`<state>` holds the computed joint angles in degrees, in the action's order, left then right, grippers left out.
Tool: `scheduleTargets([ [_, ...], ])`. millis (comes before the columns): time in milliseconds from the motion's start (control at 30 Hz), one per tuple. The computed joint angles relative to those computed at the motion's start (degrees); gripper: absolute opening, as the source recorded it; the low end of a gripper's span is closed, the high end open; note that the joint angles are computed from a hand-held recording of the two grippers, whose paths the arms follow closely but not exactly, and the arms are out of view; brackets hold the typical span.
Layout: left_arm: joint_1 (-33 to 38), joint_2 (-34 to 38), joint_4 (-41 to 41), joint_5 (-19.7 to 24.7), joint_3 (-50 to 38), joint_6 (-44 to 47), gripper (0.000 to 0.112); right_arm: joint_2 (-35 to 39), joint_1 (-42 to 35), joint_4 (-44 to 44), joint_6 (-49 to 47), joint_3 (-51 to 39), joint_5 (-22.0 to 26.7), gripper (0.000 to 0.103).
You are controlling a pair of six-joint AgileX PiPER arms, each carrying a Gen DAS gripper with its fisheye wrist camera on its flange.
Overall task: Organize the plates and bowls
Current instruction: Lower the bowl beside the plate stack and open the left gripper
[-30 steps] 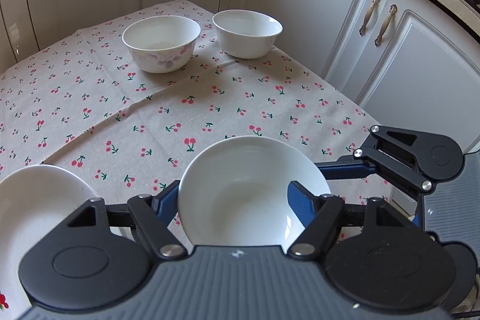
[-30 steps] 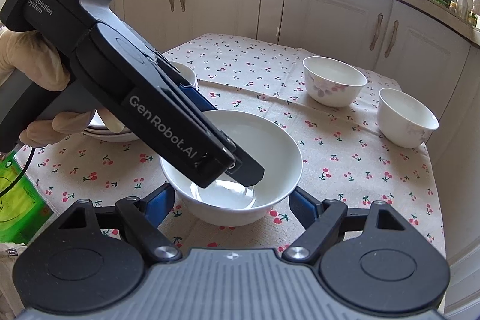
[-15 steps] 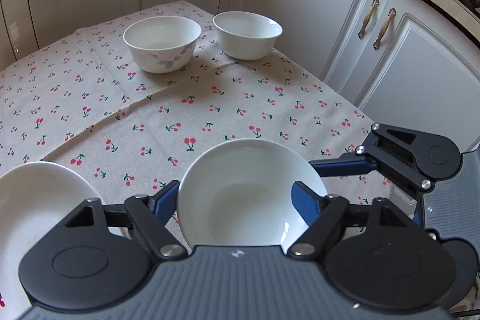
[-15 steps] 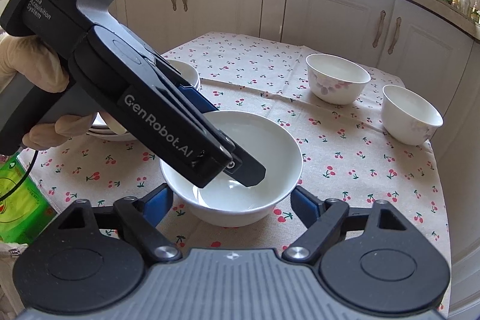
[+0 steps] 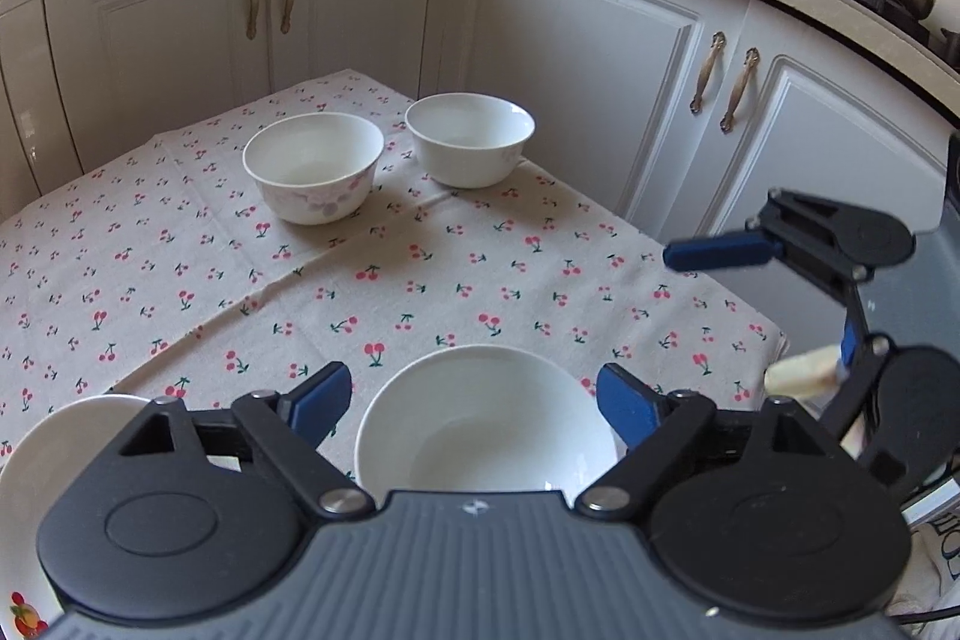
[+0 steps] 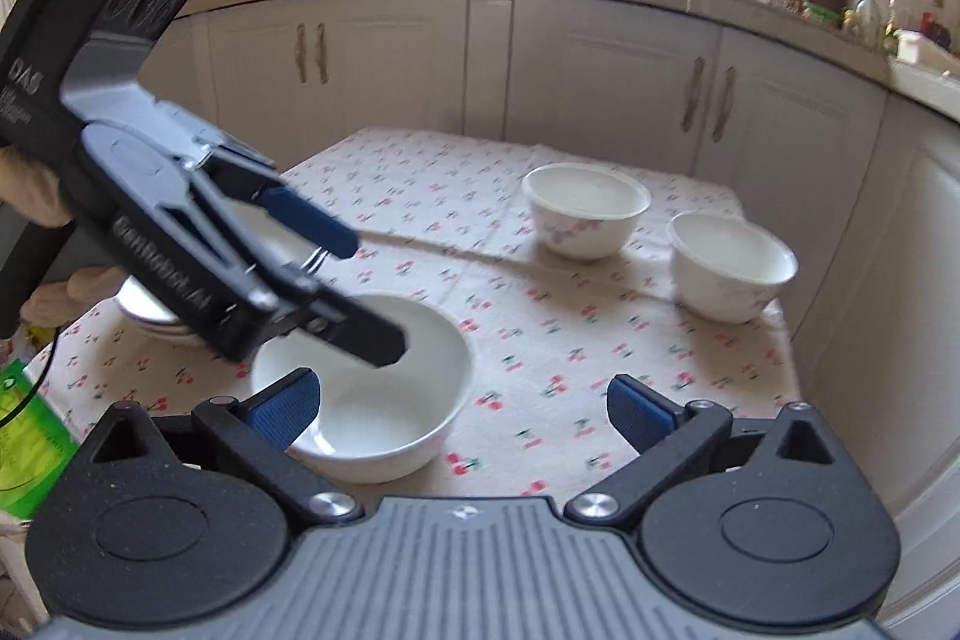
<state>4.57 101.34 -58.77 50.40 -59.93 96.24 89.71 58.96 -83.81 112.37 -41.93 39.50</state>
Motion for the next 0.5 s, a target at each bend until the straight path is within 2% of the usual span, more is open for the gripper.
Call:
scheduleTargets([
  [133, -0.16, -1.02, -1.0, 0.38, 0.4, 0.81, 0.089, 1.29, 1.6, 4.26, -6.04, -2.1, 9.02, 0.103],
  [300, -1.29, -1.95, -0.84, 0.8, -1.27, -0.5, 0.089, 3.79, 1.17, 7.71, -11.2, -3.82, 16.13, 0.103],
  [400, -2.9, -2.0, -0.85, -0.26, -3.14, -1.99, 0.089, 3.81, 0.24, 6.85, -9.52, -2.9, 17.1, 0.103],
  [500, -5.11, -1.01, -0.12, -1.46, -6.16, -4.48, 0.089, 3.17, -2.49, 5.87, -7.19, -2.22, 14.85, 0.103],
])
